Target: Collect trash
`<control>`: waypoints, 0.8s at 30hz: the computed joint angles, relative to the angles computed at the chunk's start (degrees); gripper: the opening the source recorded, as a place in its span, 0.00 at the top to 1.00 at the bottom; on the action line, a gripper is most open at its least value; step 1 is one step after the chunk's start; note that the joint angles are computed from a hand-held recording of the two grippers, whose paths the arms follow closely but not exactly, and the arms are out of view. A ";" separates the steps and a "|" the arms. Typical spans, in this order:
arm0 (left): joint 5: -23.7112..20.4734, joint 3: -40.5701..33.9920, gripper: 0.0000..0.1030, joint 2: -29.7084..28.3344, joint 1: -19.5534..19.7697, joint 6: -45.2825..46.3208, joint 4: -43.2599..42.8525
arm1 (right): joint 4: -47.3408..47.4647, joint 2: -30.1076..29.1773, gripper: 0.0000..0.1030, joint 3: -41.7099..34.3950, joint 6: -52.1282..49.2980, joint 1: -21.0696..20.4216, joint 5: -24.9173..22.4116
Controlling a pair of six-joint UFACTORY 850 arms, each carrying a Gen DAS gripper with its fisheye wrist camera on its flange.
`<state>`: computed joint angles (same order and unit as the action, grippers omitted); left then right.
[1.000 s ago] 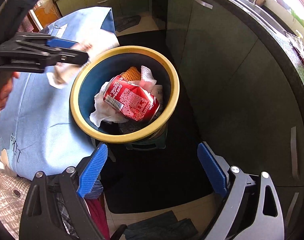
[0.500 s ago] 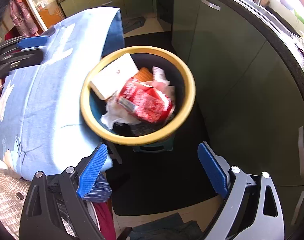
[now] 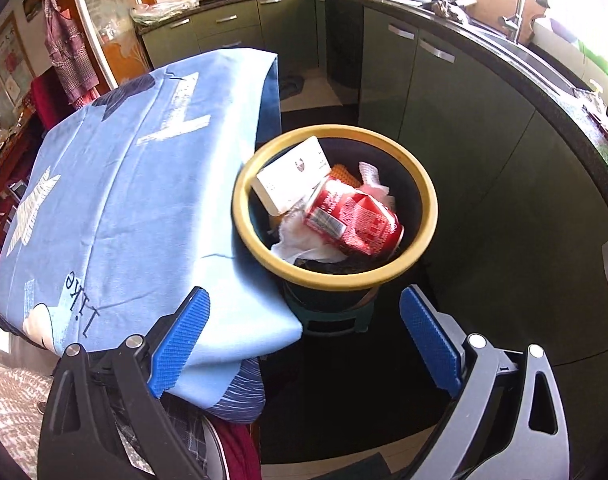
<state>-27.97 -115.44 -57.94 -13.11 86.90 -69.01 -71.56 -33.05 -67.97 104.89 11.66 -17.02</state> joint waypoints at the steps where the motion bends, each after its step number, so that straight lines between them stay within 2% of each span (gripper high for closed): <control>1: 1.08 1.96 0.07 1.12 0.77 1.77 -2.65 | -1.47 0.07 0.08 0.04 1.73 0.50 -0.58; 8: 5.64 14.08 0.06 8.26 4.68 17.18 -22.39 | -17.22 2.27 0.08 2.18 19.86 3.52 -2.68; 15: 7.53 22.30 0.06 13.40 5.94 32.22 -39.32 | -32.52 6.83 0.05 6.15 36.92 9.26 -11.05; 20: 6.51 26.18 0.06 16.24 6.99 38.89 -46.33 | -32.26 9.19 0.04 7.61 37.05 12.82 -16.36; 24: 6.22 28.76 0.06 18.19 7.64 43.82 -51.58 | -33.33 10.71 0.05 8.58 38.09 14.86 -18.89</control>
